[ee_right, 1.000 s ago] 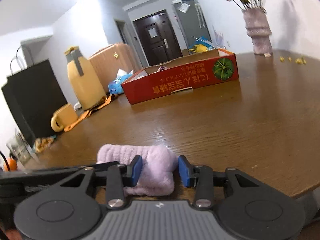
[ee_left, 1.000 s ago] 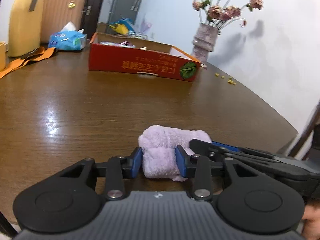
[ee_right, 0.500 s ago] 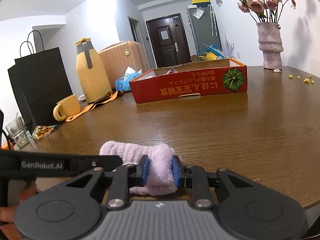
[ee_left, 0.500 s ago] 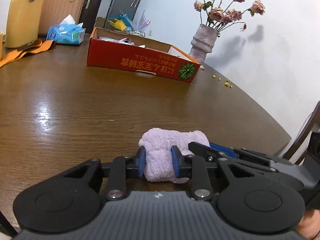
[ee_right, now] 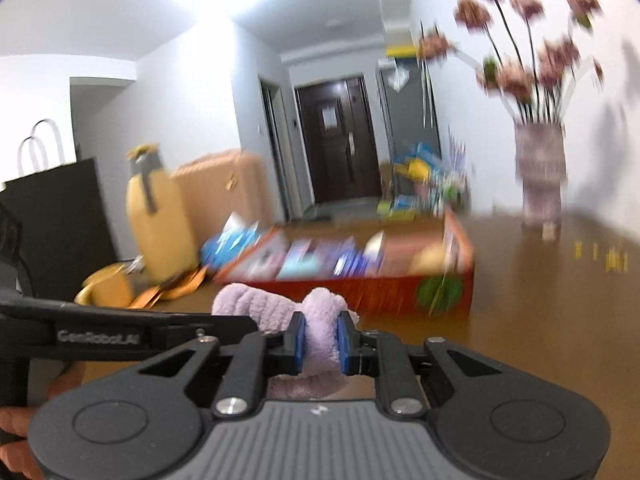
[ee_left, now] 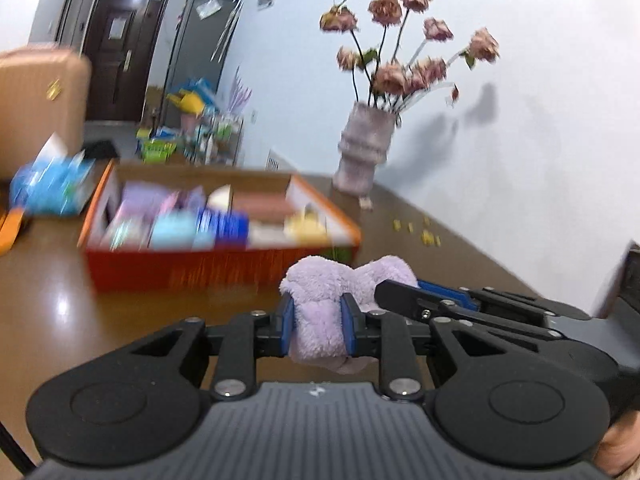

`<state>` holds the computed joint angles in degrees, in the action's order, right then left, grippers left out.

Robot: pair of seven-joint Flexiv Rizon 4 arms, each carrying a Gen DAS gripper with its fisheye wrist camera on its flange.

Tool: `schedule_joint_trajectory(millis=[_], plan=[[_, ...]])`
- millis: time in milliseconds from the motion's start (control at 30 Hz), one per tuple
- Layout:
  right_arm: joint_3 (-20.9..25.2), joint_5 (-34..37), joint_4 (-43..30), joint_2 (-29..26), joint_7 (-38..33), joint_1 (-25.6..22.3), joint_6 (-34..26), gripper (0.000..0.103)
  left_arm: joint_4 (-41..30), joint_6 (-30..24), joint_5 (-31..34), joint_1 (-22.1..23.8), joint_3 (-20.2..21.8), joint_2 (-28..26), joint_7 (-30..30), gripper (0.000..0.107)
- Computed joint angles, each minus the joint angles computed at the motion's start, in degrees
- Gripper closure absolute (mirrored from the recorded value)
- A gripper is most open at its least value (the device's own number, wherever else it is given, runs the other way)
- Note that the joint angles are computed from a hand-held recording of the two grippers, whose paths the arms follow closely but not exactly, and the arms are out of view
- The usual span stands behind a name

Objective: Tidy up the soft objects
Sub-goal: 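Carry the pink headband into the box and open both grippers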

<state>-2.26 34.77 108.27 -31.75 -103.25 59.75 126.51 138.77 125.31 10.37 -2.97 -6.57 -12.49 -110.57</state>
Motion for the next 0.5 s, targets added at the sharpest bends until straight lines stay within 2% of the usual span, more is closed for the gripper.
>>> schedule_joint_trajectory(millis=[100, 200, 300, 400, 500], plan=[[-6.9, -2.0, -9.1, -3.0, -0.4, -0.5, -8.6, 0.087, -11.7, -8.8, 3.4, 7.0, -5.7, -3.9, -1.9, 0.083], [-11.9, -6.7, -19.5, -8.0, 3.6, -2.5, -19.4, 0.087, -21.8, -17.8, 0.8, 12.3, -12.0, -9.8, 0.4, 0.083], [-15.4, -11.4, -30.5, -14.7, 9.3, -5.0, -30.7, 0.088, -30.6, -25.9, -4.3, 14.5, -15.1, -16.7, 3.7, 0.083], [-11.9, -15.9, -41.5, -20.2, 12.7, -10.7, -42.5, 0.088, -36.2, -32.5, -9.3, 15.0, -16.1, -21.8, 6.0, 0.083], [-6.2, -18.5, -47.1, -22.8, 12.3, -15.0, -49.6, 0.088, -38.3, -35.6, -10.8, 10.7, -10.2, -23.2, 7.1, 0.083]])
